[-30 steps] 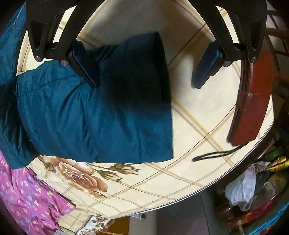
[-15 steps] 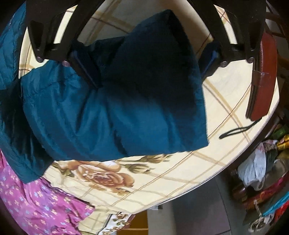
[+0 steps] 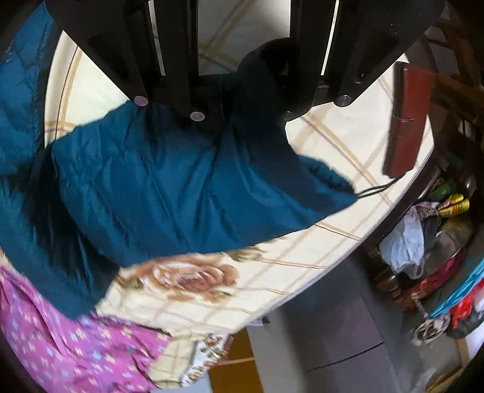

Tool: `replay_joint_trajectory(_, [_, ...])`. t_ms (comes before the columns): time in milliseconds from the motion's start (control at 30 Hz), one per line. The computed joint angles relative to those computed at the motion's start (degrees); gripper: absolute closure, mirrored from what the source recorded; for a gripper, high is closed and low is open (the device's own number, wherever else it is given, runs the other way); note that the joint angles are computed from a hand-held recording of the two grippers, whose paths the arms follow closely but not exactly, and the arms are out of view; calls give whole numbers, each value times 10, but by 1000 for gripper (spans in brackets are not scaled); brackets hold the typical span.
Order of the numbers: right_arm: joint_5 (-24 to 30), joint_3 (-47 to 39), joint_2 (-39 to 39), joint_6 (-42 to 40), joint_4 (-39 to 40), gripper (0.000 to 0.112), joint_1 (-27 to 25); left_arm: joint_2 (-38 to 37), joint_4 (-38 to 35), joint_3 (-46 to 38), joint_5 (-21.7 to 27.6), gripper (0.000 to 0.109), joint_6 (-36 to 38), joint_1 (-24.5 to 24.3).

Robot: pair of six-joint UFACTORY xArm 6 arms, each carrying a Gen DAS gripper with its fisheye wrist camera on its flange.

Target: Fold large clothes

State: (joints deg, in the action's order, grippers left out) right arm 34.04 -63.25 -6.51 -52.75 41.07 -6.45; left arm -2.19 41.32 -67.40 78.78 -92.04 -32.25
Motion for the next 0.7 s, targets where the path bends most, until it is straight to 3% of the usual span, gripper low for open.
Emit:
replay_joint_trajectory(233, [14,-6,0,-13,27,9,-17,-116,8,38,111,95,-27,12])
replay_joint_trajectory(333, [18,-10,2,-18,37,9,-20,-168,-4,64,109,95,-31,27])
replay_joint_trajectory(433, [25,-13,4,-18,42,9,-23,-164,8,43,121,95,-17,15])
replay_joint_trajectory(567, [21,-11,0,-20,31,9,-25,-125,38,-9,65,96,-5,-9])
replay_joint_trajectory(700, [20,-16,9,19,-44,9,-28,-1,74,-159,-9,95,52,-34])
